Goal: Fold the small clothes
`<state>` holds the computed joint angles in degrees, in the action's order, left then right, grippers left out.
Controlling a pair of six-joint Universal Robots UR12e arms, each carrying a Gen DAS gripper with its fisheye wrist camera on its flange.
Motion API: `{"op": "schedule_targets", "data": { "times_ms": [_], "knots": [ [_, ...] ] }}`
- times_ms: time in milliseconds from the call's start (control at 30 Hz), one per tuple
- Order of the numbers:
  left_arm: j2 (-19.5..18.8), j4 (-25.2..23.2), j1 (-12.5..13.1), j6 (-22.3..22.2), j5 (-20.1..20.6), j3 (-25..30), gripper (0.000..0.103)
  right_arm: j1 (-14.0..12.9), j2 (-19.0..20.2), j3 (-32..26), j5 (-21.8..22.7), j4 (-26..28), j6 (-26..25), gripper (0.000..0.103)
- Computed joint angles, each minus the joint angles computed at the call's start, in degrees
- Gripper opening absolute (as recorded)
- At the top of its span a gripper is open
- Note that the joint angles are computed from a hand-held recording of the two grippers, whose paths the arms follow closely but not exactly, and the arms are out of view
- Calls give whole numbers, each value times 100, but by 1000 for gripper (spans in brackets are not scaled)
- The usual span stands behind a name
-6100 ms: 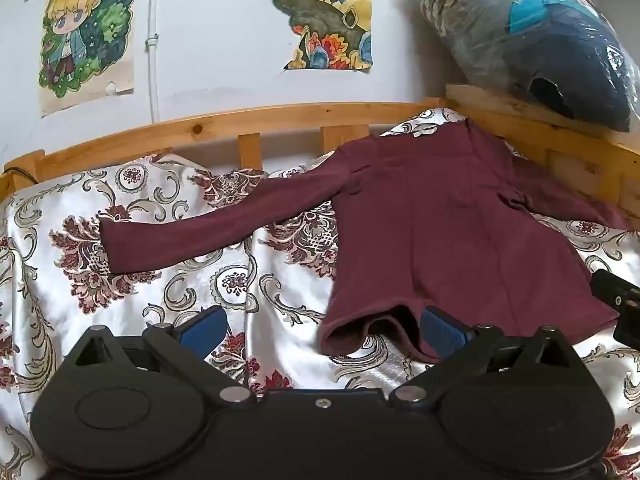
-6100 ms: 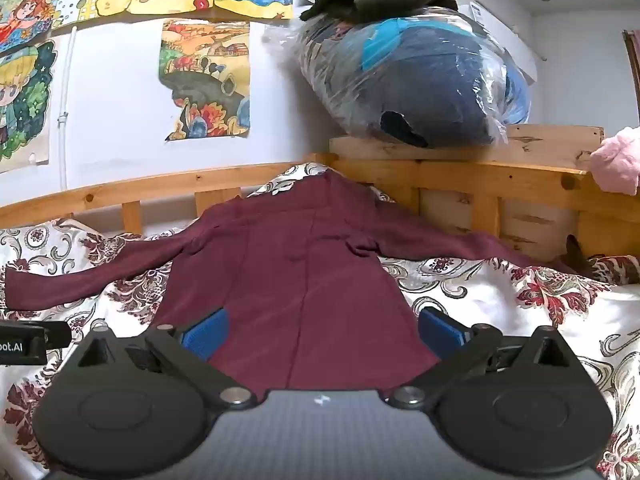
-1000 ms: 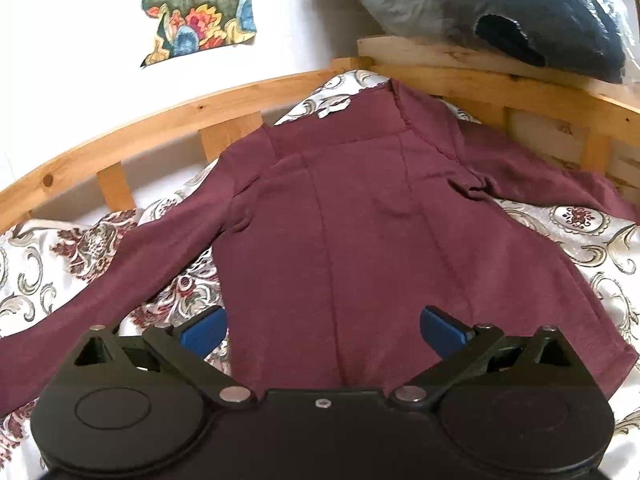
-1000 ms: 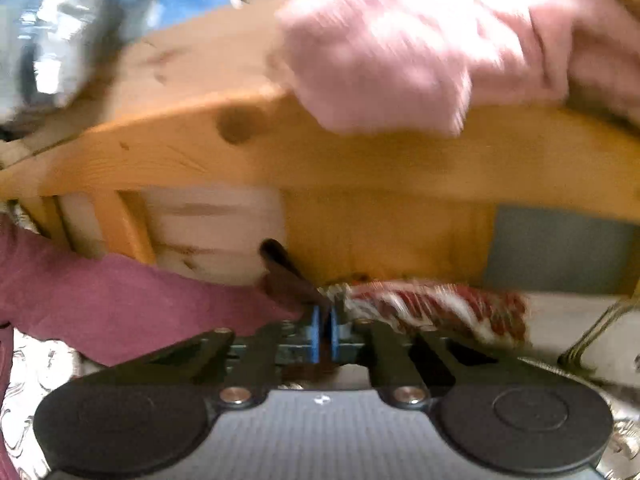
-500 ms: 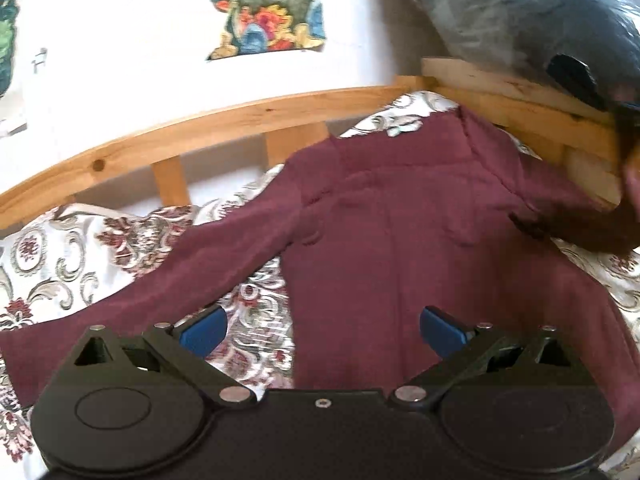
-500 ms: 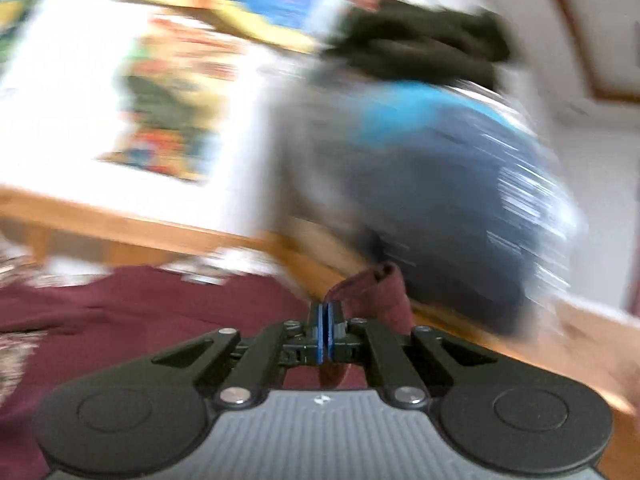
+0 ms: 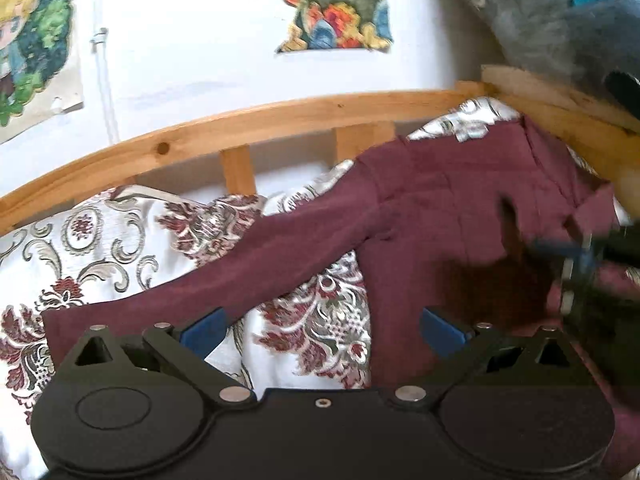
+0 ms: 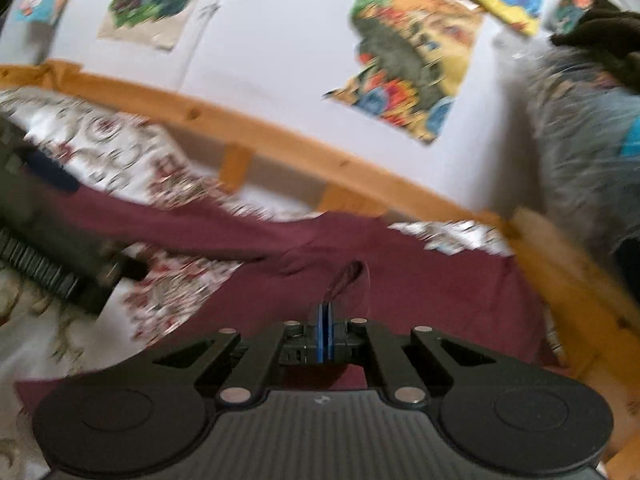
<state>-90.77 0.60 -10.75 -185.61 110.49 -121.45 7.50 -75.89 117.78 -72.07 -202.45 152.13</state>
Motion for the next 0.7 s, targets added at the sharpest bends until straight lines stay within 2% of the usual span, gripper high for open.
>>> {"op": "schedule_targets", "data": {
  "times_ms": [100, 200, 233, 300, 333, 367, 467, 600, 700],
  "knots": [
    [-29, 286, 12, -315, 11, -19, 102, 1, -60, 122, 255, 239, -140, 3],
    [-69, 298, 40, -730, -116, 38, 102, -20, -147, 225, 498, 566, -338, 4],
    [-81, 260, 52, -803, -193, 64, 102, -48, -187, 260, 614, 697, -374, 7],
    [-140, 255, 50, -853, -288, 115, 102, -104, -295, 336, 747, 966, -371, 23],
    [-187, 301, 43, -830, -321, 138, 102, -147, -354, 388, 801, 1032, -344, 43],
    [-232, 355, 28, -803, -331, 149, 102, -194, -416, 445, 841, 1067, -305, 59],
    [-401, 473, 7, -726, -509, 204, 102, -367, -563, 579, 763, 1044, -73, 71],
    [-634, 476, -41, -489, -713, 296, 102, -602, -530, 589, 252, 761, 576, 79],
    [-780, -79, -105, -217, -727, 481, 102, -825, -356, 499, -8, 459, 1208, 84]
  ]
}}
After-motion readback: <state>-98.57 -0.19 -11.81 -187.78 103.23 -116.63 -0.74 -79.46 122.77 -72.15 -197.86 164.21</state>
